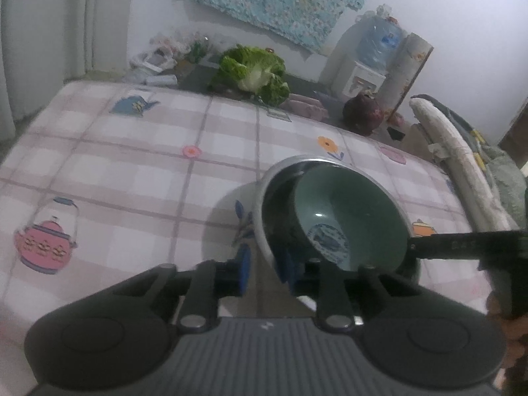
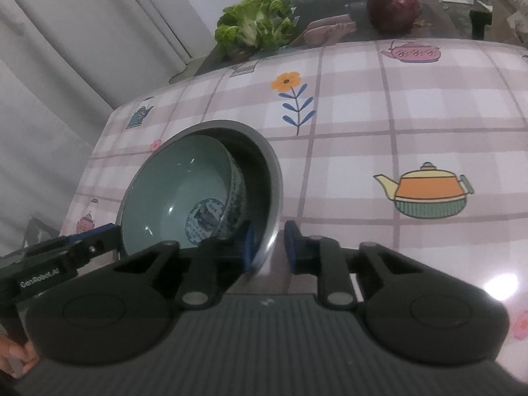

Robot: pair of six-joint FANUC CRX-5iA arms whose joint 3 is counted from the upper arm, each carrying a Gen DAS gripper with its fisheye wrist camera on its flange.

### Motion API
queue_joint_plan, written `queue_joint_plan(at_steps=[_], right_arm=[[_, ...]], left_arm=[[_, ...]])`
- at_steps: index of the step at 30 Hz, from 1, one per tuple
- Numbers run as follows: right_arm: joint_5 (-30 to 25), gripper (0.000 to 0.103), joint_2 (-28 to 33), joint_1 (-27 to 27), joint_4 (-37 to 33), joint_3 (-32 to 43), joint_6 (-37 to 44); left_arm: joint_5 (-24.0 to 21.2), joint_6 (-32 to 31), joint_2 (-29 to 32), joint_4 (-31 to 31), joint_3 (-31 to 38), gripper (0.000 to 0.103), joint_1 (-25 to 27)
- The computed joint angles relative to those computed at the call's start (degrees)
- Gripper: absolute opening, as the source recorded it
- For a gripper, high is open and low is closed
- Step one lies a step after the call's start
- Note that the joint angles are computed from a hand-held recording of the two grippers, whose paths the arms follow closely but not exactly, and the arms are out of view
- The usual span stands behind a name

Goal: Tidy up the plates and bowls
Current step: 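Pinch the small steel bowl rim with both tools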

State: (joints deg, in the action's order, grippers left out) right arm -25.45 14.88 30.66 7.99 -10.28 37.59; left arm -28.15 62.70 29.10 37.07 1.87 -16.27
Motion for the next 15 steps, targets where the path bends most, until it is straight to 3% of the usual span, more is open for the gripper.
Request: queue_joint_plan(at_steps=[4,15], right_arm=[[0.47,0.013,-0.26,0.20,0.65,-0.54,0.03],[0.23,0.013,-4.10,1.16,0.48,-4.78,-2.59]], left_arm=[[-1.44,1.95,0.20,-2.40,1.25,0.017,-0.05],[-4.12,-1.19,-1.70,0.61,-1.31,0.017,-0.21]])
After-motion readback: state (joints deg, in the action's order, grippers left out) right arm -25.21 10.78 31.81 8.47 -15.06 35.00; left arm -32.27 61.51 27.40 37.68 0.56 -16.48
